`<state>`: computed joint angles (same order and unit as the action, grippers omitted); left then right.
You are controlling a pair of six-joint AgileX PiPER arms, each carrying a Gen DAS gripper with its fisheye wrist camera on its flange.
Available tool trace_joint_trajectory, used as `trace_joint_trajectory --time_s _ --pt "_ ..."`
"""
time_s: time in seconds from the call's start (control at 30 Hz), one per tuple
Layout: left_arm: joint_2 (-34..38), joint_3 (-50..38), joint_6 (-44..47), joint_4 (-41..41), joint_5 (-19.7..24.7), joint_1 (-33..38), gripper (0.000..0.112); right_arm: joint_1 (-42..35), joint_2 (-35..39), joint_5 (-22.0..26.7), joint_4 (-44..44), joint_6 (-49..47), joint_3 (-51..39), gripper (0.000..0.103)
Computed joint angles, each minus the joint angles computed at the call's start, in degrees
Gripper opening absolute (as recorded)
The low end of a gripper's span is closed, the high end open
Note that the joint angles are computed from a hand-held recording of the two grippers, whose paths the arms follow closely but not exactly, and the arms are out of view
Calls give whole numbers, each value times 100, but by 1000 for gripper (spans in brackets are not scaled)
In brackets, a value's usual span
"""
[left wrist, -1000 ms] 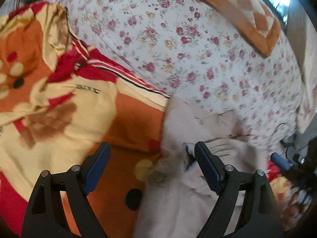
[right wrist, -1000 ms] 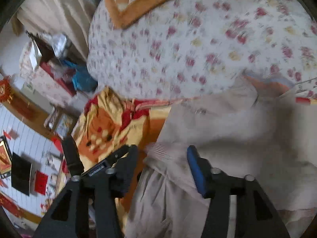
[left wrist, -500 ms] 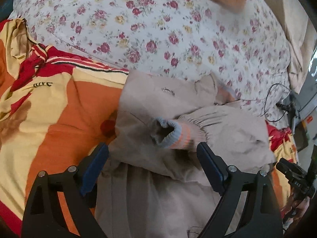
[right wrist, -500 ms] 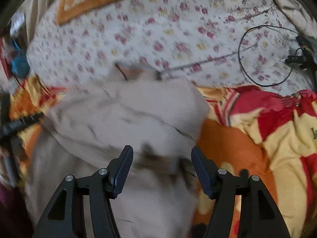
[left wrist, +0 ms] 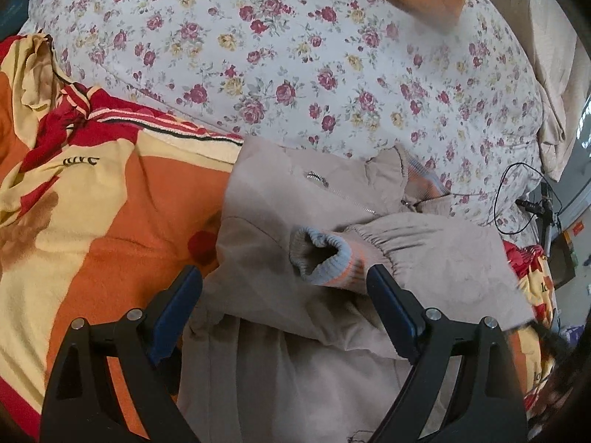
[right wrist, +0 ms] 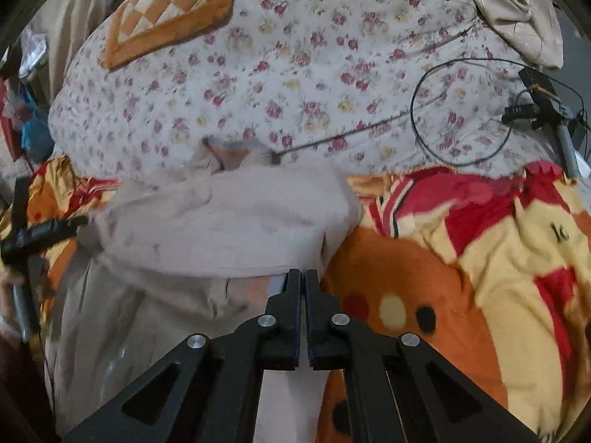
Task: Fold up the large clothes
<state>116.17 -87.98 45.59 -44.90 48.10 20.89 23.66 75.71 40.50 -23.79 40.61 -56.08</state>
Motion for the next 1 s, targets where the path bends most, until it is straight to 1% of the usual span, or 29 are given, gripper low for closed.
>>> trace_joint_trajectory --time_s 0.03,0.07,0.1,0.13,0.17,0.2,0.23,0.27,0.3,0.33,0.37,0.4,0.43,0.5,0.57,0.6,0.63,0.67,0.7,0.73,0.77,0.83,0.87,0.9,0.93,1.0 --pt "-2 6 7 6 1 -3 91 45 92 102 49 -54 62 0" --pt "-1 3 1 25 31 3 91 152 323 337 -76 17 72 0" --pt "1 -4 -11 17 69 25 91 154 486 483 -15 -81 65 0" --pt "1 -11 -20 -32 130 69 91 81 630 556 274 -319 95 0" --pt "6 -32 -17 -123 224 133 91 35 642 599 426 -418 93 0" --pt "15 -56 -19 -195 292 171 91 1 537 624 497 -406 119 5" --pt "27 -92 -21 -288 370 216 91 -38 400 628 549 -392 137 7" --pt "39 -121 -14 -400 432 257 91 -121 196 708 708 -434 52 12" --pt "40 -129 -8 -466 451 269 91 -169 63 712 819 -482 -30 22" --pt "16 -94 57 -569 451 282 91 -187 -63 655 838 -459 -100 27" --pt "-19 -40 122 -626 412 268 91 -106 -146 565 628 -217 -248 41" --pt "-67 31 203 -677 359 249 91 9 -83 535 317 91 -414 52" --pt "-132 122 316 -730 296 220 91 88 89 542 61 324 -618 56" --pt "-236 265 491 -731 199 123 91 100 654 533 -178 543 -1082 56" --pt "-278 345 572 -580 82 -32 91 -110 1222 180 5 448 -1393 54" --pt "-301 395 566 -477 -69 -123 91 -238 1480 7 224 303 -1531 52" --pt "-336 472 513 -325 -326 -247 91 -367 1729 -160 443 140 -1644 52" --pt "-351 523 359 -73 -652 -408 91 -472 2068 -268 509 115 -1822 52" --pt "-303 500 214 131 -854 -528 91 -558 2281 -342 462 217 -1895 52" --pt "-260 481 177 191 -924 -565 91 -720 2594 -469 435 426 -1999 52" --pt "-134 379 -69 449 -1054 -673 91 -819 2747 -566 408 601 -1991 52" --pt "43 307 -484 956 -1249 -817 91 -1140 3262 -555 687 673 -2183 52" --pt "90 330 -564 1041 -1431 -871 91 -1307 3432 -746 931 605 -2103 52" --pt "132 327 -611 1131 -1451 -887 91 -1340 3373 -952 946 596 -1987 51" --pt "118 388 -468 1011 -1523 -867 91 -1315 3300 -930 907 574 -1951 53" --pt "80 428 -422 984 -1526 -852 91 -1250 3195 -512 1051 306 -2071 54"
